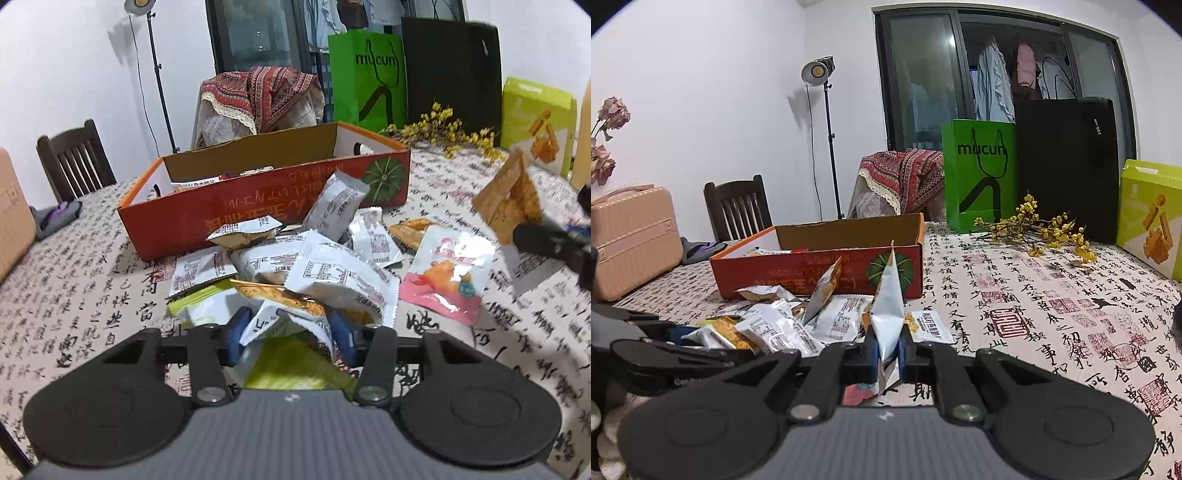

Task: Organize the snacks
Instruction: 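Grasp a white packet with the right gripper while the left grasps another packet, then carry both held packets toward the box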

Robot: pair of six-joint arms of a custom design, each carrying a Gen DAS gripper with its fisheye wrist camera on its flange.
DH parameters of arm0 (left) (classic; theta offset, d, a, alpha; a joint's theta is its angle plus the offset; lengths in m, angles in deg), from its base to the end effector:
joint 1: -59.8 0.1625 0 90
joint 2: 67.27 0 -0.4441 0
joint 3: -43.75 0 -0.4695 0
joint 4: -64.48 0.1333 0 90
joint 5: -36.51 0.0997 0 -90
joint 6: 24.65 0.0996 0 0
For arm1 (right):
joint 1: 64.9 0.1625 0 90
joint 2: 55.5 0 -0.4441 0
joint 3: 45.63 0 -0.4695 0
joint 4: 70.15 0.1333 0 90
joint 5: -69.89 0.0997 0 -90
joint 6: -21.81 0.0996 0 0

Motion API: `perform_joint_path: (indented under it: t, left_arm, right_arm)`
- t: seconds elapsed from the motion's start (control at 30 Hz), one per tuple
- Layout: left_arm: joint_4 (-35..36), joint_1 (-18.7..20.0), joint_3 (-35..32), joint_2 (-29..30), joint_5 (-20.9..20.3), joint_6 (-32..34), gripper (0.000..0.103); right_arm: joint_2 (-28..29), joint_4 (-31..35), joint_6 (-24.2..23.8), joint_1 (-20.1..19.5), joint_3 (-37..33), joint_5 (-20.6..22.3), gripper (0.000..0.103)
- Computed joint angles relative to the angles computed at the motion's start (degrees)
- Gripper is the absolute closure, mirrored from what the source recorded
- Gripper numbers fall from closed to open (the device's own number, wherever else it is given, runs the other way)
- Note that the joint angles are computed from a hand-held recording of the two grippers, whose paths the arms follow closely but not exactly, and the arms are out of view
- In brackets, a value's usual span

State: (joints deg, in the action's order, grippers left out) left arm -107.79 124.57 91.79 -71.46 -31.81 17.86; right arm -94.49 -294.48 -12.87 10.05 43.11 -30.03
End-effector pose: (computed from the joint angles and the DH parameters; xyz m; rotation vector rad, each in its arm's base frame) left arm -0.2371 -0.9021 -0.1409 1.2847 2.2204 -0.8081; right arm -0.0840 -0.7599 0.1736 0.1778 -1.9160 1.5132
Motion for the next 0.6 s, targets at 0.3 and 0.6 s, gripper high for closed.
perform_joint_path:
  t: [0.3, 0.6]
  left_arm:
    - [-3.7, 0.6, 3.6, -2.6, -3.6, -0.4, 0.062]
    - [-6.6, 0.7, 5.4, -4.9, -8.2, -0.1, 0.062]
  right_arm:
    - [0.2, 0.1, -0.5, 0.4, -0.1, -0.3, 0.093]
    - [0.6, -0.2, -2.1, 1.4, -1.5, -0.9, 0.093]
